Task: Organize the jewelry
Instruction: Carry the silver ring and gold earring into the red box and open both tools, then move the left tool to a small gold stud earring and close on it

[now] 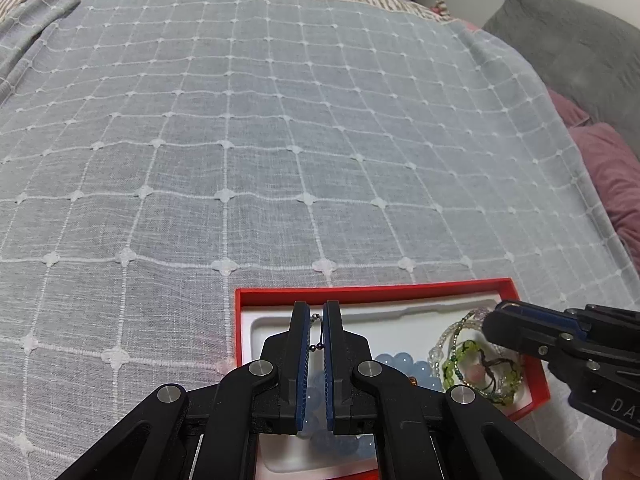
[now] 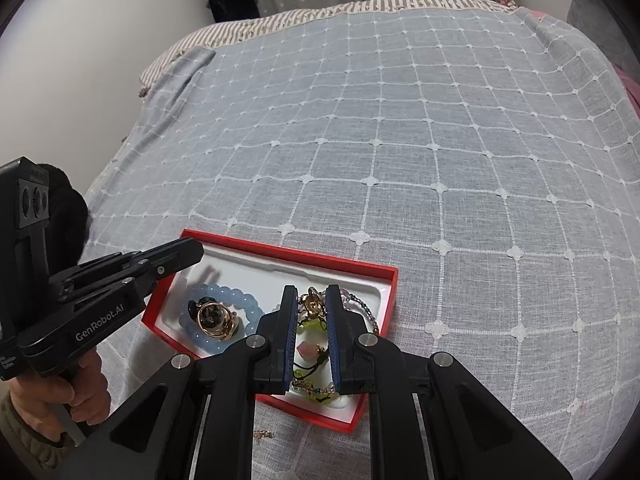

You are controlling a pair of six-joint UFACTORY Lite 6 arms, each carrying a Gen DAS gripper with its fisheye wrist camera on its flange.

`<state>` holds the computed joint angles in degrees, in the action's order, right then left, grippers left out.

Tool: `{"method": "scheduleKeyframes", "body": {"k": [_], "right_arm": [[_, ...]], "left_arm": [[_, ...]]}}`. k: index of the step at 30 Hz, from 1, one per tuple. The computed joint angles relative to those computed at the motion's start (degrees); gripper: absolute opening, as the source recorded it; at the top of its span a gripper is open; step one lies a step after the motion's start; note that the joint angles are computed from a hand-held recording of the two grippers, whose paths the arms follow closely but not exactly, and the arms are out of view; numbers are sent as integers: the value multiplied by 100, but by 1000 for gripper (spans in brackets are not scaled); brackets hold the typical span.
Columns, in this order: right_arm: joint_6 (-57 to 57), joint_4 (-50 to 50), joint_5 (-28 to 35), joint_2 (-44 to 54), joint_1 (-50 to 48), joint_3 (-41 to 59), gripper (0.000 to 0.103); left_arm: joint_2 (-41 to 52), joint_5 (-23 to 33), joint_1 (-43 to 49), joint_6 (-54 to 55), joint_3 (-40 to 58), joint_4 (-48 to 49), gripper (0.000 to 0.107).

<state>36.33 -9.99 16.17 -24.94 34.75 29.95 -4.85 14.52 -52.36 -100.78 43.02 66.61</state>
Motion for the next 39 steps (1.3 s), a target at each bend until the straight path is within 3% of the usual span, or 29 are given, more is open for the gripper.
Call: {"method": "scheduleKeyframes", "body": {"k": [6,20,25,34,39], "right_arm": [[299,-272,-125,301,180,118,15],[711,-533,-123,-9,202,-44,16],[1138,-918,60,-174,211,-81,27],[2108,-1594,738,-1134,395,-250,27],[3063,-2275,1479,-1633,1208,-334,27]], "left_arm": [[117,-40,29,70,0,-107,1],[-233,-268,205,54,-271,-242,2],[-293,-252,123,141,-320,-349,5],[-940,209,-244,109,-568,-447,12],[-1284,317,-400,121,-762,-658,14]]}}
